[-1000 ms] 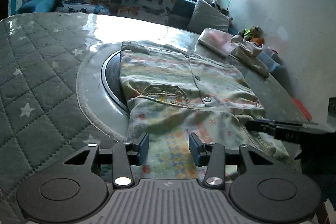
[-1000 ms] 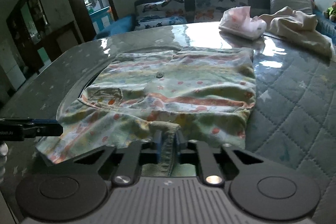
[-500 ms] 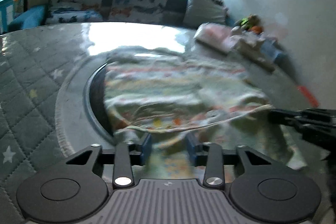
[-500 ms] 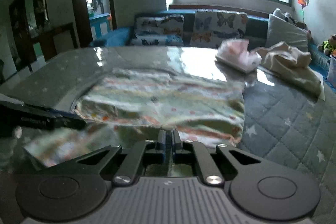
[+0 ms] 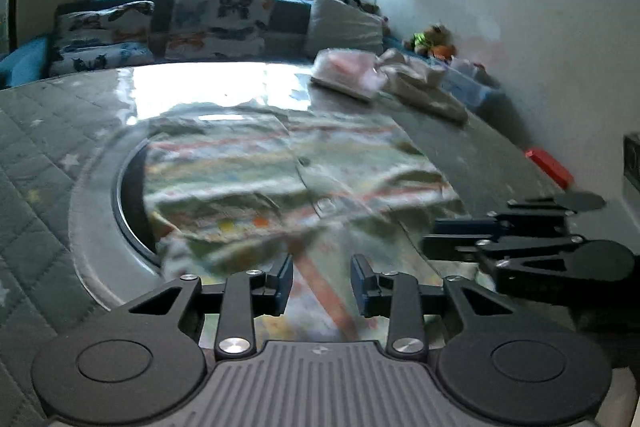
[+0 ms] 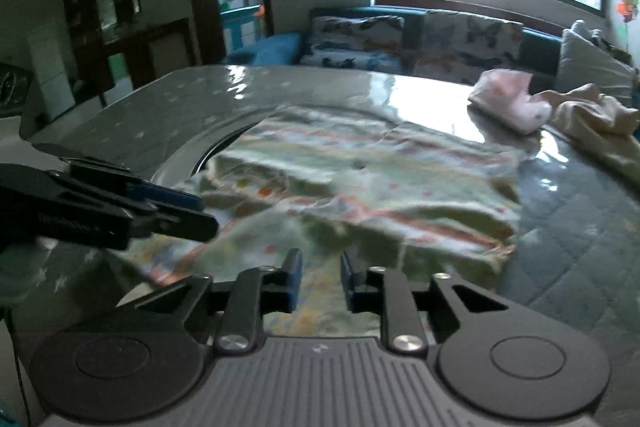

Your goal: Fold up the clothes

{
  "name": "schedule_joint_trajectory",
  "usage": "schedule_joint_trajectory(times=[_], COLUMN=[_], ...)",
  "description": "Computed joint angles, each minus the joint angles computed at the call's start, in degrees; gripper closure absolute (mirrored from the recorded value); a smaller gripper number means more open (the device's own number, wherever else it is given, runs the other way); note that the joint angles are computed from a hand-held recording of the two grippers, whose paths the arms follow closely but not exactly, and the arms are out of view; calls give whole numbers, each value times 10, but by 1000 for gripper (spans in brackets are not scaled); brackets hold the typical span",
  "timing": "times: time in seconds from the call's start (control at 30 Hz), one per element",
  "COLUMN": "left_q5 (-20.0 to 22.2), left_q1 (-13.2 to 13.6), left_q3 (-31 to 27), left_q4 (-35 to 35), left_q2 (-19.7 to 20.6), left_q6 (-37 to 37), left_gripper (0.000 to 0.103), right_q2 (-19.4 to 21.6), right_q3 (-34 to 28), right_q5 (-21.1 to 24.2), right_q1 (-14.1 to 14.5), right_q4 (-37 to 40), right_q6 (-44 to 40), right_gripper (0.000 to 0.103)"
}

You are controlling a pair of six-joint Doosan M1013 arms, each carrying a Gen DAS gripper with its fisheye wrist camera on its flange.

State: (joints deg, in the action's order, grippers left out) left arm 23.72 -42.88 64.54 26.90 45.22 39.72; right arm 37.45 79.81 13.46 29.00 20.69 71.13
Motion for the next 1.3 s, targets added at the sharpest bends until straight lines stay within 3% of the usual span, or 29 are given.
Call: schedule_joint_trajectory(times=[0.1,0.33,0.47,0.53,0.63,0.7,0.77,0.83,0.93,1.1,1.3], left_q5=[23,26,42,45,59,57,68,77,79,78,80], left_q1=[-6,-17,-19,-22,-25,-26,-30,-32,-36,-32,-25], left_q3=[4,22,14,18,20,29,34,38,46,42,30], left_q4=[22,89,67,84,88,90,87,80,51,-77,-185], left_q2=[2,-10,-4,-6,-13,-22,-29,-36,-45,-44,-33], left_q6=[-3,-48,-24,-35,-51,-64,-73,-78,-66,17,83], left_gripper=[64,58,55,53,43,37,21,13,9,13,46], right_q2=[1,-15,-16,-12,-18,-24,-31,-40,-52,-67,-82], right_q3=[4,31,37,37,45,51,61,73,89,112,138], right_q5=[8,-8,-19,-17,-25,-26,-31,-35,-35,-31,-40], right_q1=[2,6,6,7,6,5,5,5,3,3,4], right_q4=[-40,-135,-68,-97,-101,-99,-129,-173,-188,-249,-302], right_q6=[20,92,39,66,70,70,92,126,130,167,186], right_gripper=[70,63,54,54,40,36,31,24,17,11,11])
